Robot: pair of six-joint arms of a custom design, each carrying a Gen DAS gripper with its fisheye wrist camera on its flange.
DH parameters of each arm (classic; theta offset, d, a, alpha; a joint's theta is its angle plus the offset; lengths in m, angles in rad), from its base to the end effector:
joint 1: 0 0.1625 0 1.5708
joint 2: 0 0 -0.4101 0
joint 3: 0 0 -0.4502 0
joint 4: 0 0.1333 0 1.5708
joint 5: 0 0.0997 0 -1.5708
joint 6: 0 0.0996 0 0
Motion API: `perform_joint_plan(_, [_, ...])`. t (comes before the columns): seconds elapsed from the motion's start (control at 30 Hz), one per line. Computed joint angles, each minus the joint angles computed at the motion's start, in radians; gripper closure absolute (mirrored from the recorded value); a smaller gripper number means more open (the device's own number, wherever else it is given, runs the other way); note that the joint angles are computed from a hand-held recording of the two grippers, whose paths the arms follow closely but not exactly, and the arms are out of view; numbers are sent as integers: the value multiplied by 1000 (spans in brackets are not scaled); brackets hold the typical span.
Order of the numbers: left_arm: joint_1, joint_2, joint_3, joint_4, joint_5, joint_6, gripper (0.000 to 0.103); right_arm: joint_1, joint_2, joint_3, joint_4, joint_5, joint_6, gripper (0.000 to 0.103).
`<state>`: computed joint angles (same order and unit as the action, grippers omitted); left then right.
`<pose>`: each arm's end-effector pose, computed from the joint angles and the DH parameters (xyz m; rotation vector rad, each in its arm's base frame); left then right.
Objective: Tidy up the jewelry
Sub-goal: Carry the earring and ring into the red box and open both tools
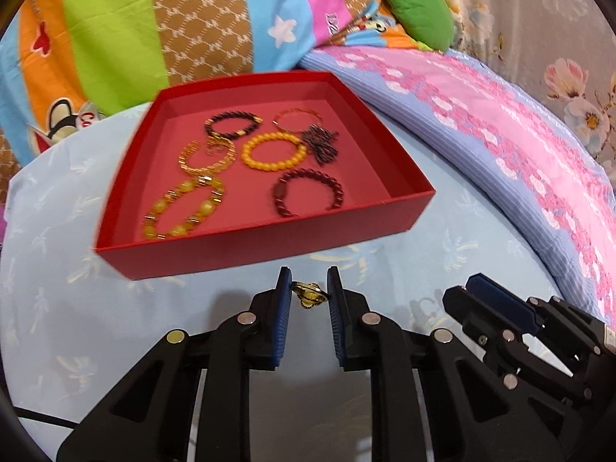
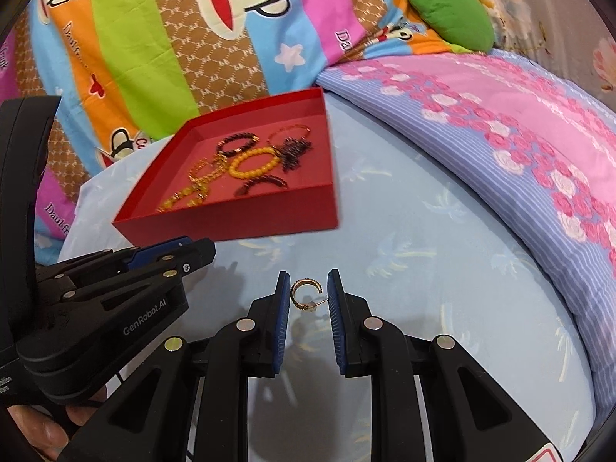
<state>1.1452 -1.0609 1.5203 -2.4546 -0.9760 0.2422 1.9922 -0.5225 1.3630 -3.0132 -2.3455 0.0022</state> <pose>-0.1285 -0.7416 0.2867 0.6694 2.4382 -0.6121 0.3764 -0.6841 0.0296 0.1982 -2.3637 0.9159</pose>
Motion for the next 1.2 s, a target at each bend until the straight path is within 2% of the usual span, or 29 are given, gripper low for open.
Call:
perform_joint_plan(0.17, [1,-20,-20,-7,10,7,85,17,28,-63,6,8,-35,84])
perform_joint_plan(0.37, [4,-1,-92,-22,18,36,84,30,83,-194,18,21,-108,84])
perform_joint_plan(0.6, [13,98,-256,-28,27,88,84,19,173,-402,88,59,-152,84])
perform_joint_plan(0.77, [31,190,-391,2,28,95,84,-3,275,-603,175,69,-181,84])
perform_joint_plan(1.0, [51,308,-544,34,37,119,84,-37,434,-906,349,88,-172,84])
perform_joint_plan(1.1, [60,350,-599,53,43,120,84,-52,516,-1056,443,98,-155,84])
perform_joint_plan(1.2, [70,384,-647,72,50,115,84,-65,627,-1259,562,101,-136,84])
